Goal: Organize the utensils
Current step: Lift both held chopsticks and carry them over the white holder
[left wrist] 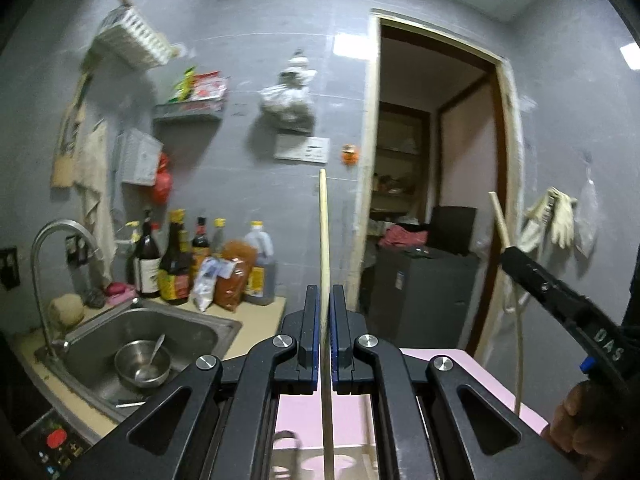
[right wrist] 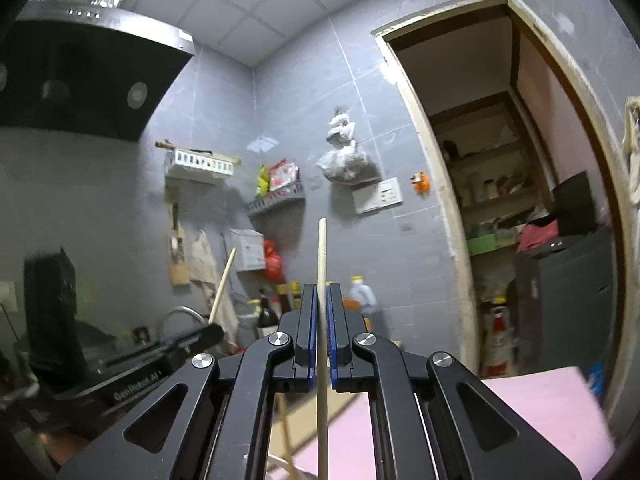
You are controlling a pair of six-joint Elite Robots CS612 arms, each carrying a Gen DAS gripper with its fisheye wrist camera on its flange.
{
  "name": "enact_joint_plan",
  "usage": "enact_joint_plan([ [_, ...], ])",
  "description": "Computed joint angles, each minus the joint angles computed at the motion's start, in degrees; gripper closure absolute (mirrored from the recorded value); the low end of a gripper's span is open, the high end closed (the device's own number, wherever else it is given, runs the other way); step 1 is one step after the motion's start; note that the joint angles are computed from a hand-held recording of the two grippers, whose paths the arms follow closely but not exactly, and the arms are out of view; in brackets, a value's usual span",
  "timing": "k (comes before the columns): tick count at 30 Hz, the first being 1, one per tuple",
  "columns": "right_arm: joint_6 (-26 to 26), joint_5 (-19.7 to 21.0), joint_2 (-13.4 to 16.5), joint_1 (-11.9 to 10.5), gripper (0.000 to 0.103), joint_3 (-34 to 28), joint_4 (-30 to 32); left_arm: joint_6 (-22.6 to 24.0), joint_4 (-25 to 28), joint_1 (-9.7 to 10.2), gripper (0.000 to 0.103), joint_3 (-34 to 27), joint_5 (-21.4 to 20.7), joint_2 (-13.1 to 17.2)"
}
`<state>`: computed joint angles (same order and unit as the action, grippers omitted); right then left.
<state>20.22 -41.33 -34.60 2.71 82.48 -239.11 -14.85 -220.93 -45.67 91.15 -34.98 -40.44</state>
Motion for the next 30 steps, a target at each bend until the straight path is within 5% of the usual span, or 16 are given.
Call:
enact_joint_plan([
  [9,2.2,-1.0,2.4,2.0,0.100,-3.0,-0.2,-3.3,-0.7,0.72,0.101,0.4,2.1,1.4],
  [30,-7.4,0.6,3.4,2.7,0.099,-2.1,10.1,-7.0,3.2,0.33,0.100,0.2,2.2,3.2],
])
